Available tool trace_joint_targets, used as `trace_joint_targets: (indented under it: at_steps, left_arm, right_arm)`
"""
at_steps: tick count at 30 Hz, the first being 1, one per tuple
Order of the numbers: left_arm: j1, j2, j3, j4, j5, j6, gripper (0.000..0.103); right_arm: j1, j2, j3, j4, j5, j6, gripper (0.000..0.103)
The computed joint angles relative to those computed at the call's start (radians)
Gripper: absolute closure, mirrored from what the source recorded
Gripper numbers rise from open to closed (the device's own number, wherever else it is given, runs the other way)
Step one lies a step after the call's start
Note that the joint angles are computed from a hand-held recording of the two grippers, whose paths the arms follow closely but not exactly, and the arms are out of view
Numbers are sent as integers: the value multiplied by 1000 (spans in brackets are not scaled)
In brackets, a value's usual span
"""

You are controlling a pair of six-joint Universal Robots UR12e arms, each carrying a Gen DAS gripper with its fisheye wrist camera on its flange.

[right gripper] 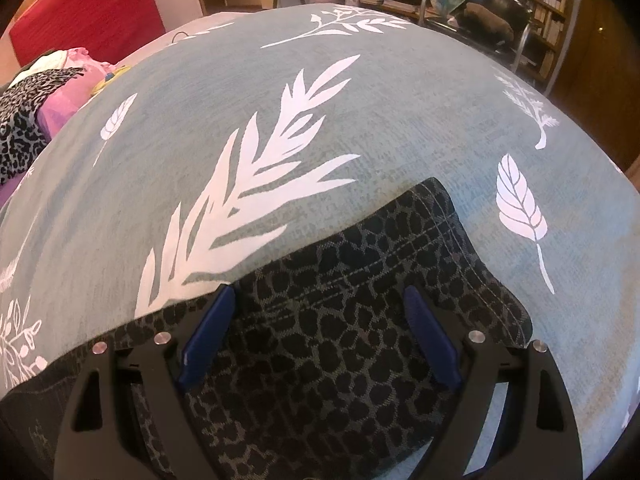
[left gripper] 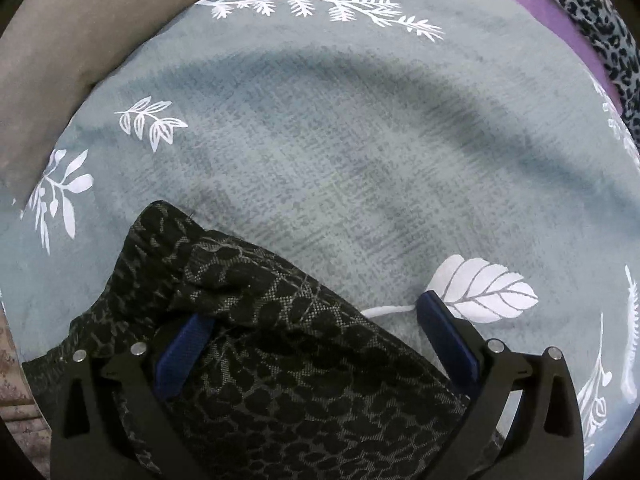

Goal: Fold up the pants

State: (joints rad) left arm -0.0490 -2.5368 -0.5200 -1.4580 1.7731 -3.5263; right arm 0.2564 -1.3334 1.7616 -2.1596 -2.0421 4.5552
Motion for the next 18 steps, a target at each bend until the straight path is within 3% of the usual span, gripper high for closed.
trace_joint_targets:
  at_steps: [1, 3, 5, 8, 13, 18]
  left_arm:
    - [1, 5, -9, 10, -9, 8, 5]
    - [6, 52, -92, 66, -24, 38, 15]
    - [15, 111, -193, 137, -33, 66, 42]
    - [37, 167, -278, 190, -105, 101, 68]
    - [81, 244, -388, 233, -261, 157, 86]
    - [103, 318, -499, 276, -340, 201, 90]
  right_arm:
    - [0, -4, 5, -8, 4, -1, 15]
    - [-2, -13, 16, -24, 13, -2, 15]
    - [-4, -19, 24, -37, 20, -5, 16]
    - [-5, -24, 30, -43, 25, -1, 16]
    - [-7, -42, 45, -60, 43, 29, 16]
    - [-22, -82, 101, -166, 90, 70, 16]
